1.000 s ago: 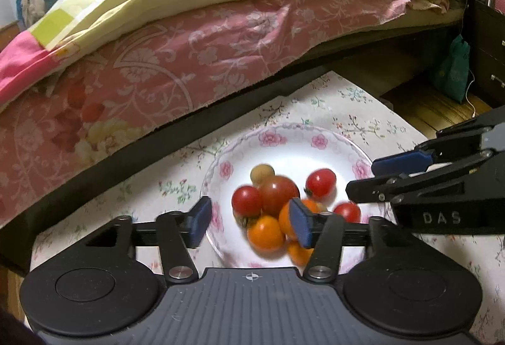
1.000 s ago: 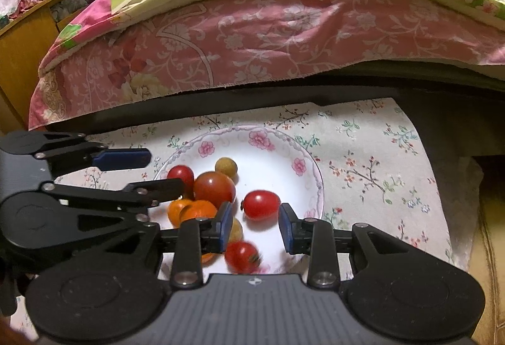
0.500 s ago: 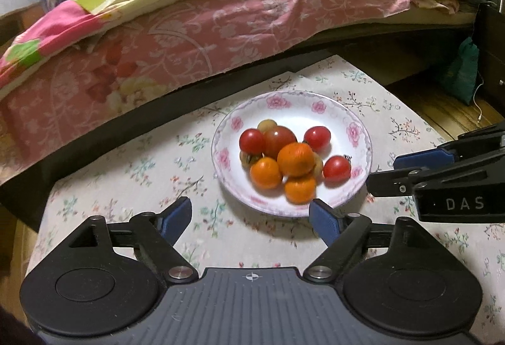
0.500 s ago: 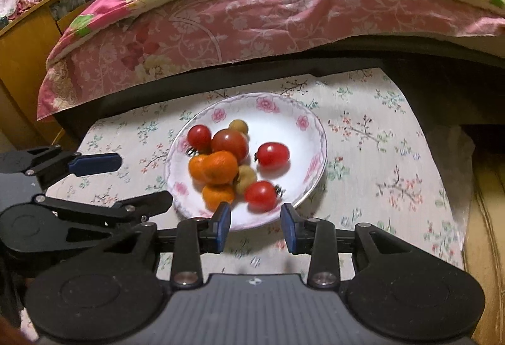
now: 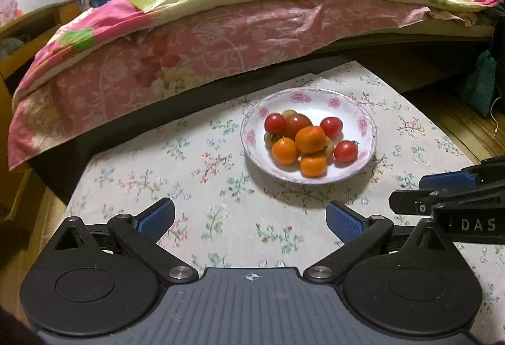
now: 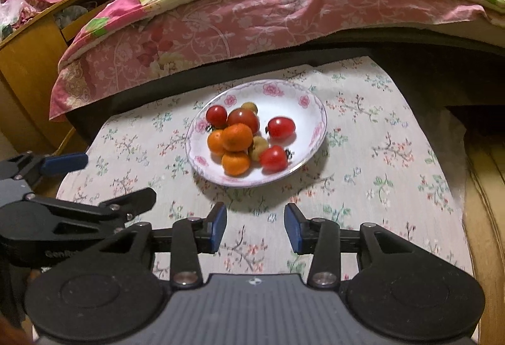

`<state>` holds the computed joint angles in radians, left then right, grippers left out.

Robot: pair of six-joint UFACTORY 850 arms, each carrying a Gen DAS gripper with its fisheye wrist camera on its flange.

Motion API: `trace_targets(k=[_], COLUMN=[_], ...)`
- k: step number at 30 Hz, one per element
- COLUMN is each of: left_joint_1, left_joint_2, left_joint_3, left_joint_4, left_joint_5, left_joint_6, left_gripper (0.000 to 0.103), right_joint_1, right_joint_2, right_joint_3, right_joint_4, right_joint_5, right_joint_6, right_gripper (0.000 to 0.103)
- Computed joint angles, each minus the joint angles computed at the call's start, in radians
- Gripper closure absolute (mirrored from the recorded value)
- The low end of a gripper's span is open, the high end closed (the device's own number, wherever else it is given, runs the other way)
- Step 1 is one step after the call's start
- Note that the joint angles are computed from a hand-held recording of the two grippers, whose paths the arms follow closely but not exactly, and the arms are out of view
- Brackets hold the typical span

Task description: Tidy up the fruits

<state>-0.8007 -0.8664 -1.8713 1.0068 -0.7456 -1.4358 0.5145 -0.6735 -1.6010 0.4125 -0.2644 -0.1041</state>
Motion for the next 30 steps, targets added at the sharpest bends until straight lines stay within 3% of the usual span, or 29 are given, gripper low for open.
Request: trace_targets(k=[18, 30], left_joint_1=[-0.061, -0.09], left_joint_2=[0.058, 0.094], left_joint_3=[0.113, 0.179], left_joint_4=[-0.002, 0.004], left_joint_5=[-0.034, -0.05], left_joint_6=[-0.148, -0.244], left_gripper=[0.0, 0.0], right_joint_1=[0.028, 0.052], right_joint_2=[0.136, 0.192], right_joint_3=[0.199, 0.29], right_joint_4=[0.095, 0.047], right_joint_5=[0.078, 0.105], right_joint_6=[-0.019, 0.059], right_gripper=[0.062, 0.062])
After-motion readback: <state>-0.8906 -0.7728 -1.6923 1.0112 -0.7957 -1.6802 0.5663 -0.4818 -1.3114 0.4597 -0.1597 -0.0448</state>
